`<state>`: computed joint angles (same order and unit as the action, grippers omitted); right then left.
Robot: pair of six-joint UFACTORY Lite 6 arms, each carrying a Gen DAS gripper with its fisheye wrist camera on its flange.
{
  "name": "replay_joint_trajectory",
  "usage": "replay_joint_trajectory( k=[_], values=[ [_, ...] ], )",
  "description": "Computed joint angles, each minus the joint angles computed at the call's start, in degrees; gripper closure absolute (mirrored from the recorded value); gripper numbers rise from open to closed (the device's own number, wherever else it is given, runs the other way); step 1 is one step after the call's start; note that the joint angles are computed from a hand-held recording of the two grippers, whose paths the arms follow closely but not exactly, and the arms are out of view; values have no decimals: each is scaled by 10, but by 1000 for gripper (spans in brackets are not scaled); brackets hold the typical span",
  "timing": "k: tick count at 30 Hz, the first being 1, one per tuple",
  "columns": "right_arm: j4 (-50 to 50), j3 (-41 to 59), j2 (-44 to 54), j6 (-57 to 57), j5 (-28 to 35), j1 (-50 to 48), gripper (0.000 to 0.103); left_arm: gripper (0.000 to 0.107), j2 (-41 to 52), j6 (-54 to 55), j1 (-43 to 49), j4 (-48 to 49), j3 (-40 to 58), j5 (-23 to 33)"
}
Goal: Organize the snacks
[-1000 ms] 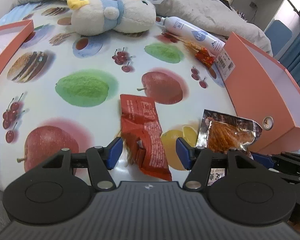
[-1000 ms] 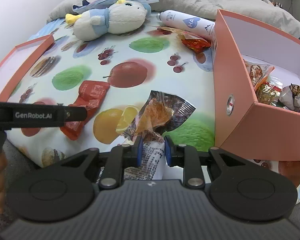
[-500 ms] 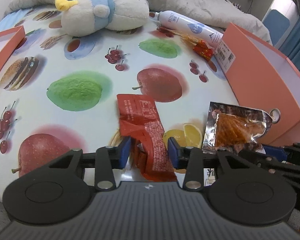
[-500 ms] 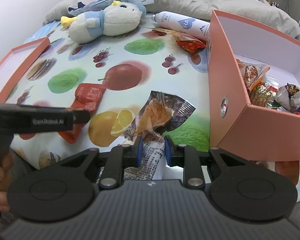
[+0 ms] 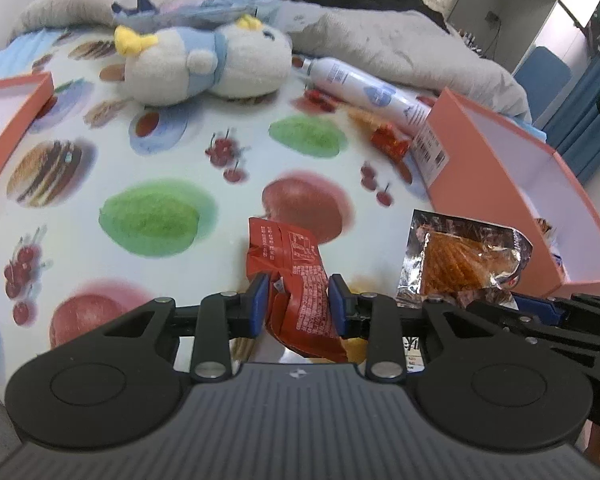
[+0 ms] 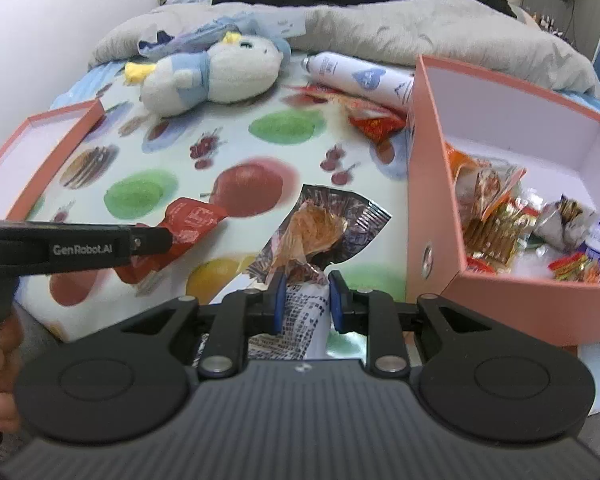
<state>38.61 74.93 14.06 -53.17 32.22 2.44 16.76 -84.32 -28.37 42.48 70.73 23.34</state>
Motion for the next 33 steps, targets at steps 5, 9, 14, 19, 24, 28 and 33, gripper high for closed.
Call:
replay_joint_trajectory(
  k=[5, 9, 14, 19, 24, 28, 33],
  values=[
    [-7, 34, 16, 11, 10, -4, 77, 70, 10, 53, 5, -41, 39, 9],
    [-8, 61, 23, 18, 24, -13, 77, 70, 5, 71, 3, -57, 64, 22],
    [-3, 116, 27, 18, 58, -30, 77, 70, 11, 116, -2, -87, 128, 59],
    [2, 201, 48, 25, 95, -44, 79, 70, 33, 180, 0, -120, 228, 98],
    [13, 294, 84, 34, 128, -60, 97, 70, 105, 251, -3, -139, 395, 162],
    [17, 321, 104, 41, 133, -67, 97, 70, 157, 284, -6, -153, 494, 194],
    [41, 223, 67, 11, 108, -77, 97, 70, 157, 272, -14, -156, 465, 185]
  ],
)
